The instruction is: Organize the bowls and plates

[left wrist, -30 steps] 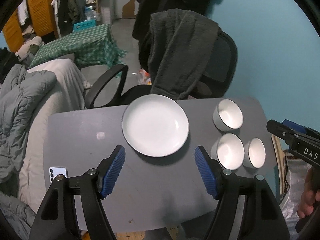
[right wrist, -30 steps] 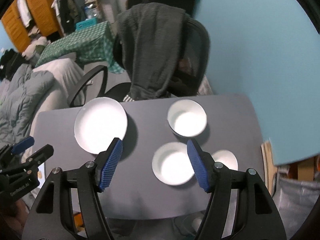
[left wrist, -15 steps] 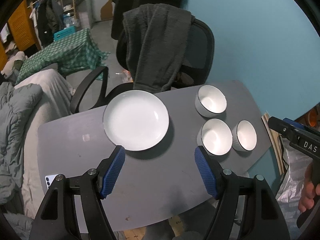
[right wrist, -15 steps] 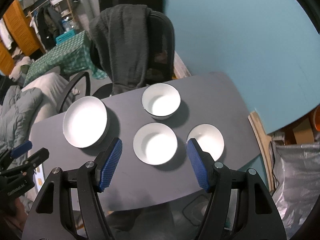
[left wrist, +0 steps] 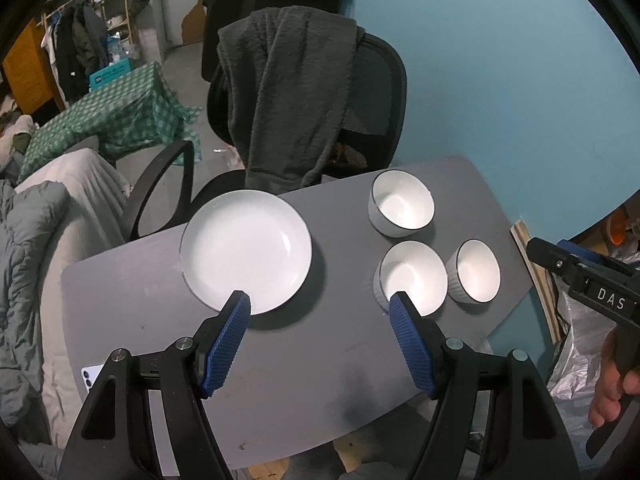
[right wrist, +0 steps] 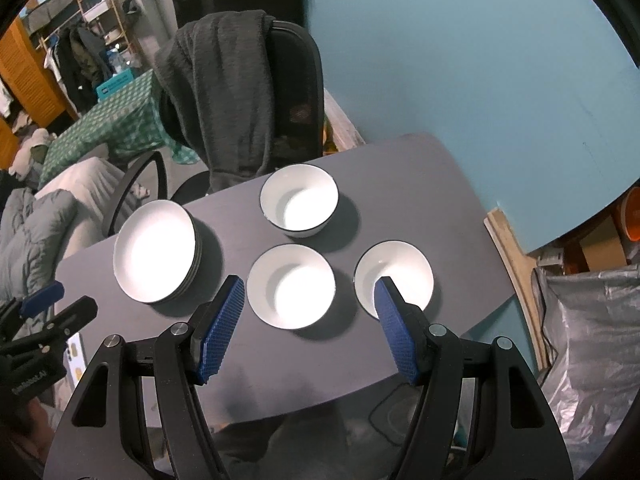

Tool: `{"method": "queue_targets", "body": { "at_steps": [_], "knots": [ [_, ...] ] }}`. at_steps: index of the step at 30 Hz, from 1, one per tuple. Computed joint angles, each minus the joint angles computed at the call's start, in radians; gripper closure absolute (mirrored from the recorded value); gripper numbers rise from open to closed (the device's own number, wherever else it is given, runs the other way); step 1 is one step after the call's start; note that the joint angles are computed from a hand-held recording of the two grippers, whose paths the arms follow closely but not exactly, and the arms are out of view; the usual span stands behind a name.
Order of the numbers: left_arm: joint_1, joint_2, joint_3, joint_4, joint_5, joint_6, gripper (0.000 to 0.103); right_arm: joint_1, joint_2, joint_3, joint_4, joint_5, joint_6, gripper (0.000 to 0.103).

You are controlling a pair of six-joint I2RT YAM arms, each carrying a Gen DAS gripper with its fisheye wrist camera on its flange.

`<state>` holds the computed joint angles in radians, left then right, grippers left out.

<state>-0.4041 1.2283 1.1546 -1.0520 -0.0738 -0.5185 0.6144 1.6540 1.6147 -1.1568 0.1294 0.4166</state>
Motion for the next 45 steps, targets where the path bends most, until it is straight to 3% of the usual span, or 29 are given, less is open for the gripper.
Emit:
{"method": "queue_targets", "body": {
  "at_steps": [23,36,45],
  "knots": [
    [-0.036,0.313,0.132,0.098,0.065,-0.018,0.030,-0.177,0.122,0.065,-0.014,-0.078,-0.151,0.036],
    [-0.037,0.546,0.154,0.171,0.133,-0.060,0.030,-0.265,0.336,0.108,0.062,-0.250,-0.376,0.036],
    [-0.055,0.670,0.110,0.259,0.200,-0.153,0.030,-0.226,0.509,0.161,0.070,-0.297,-0.586,0.036]
  ]
}}
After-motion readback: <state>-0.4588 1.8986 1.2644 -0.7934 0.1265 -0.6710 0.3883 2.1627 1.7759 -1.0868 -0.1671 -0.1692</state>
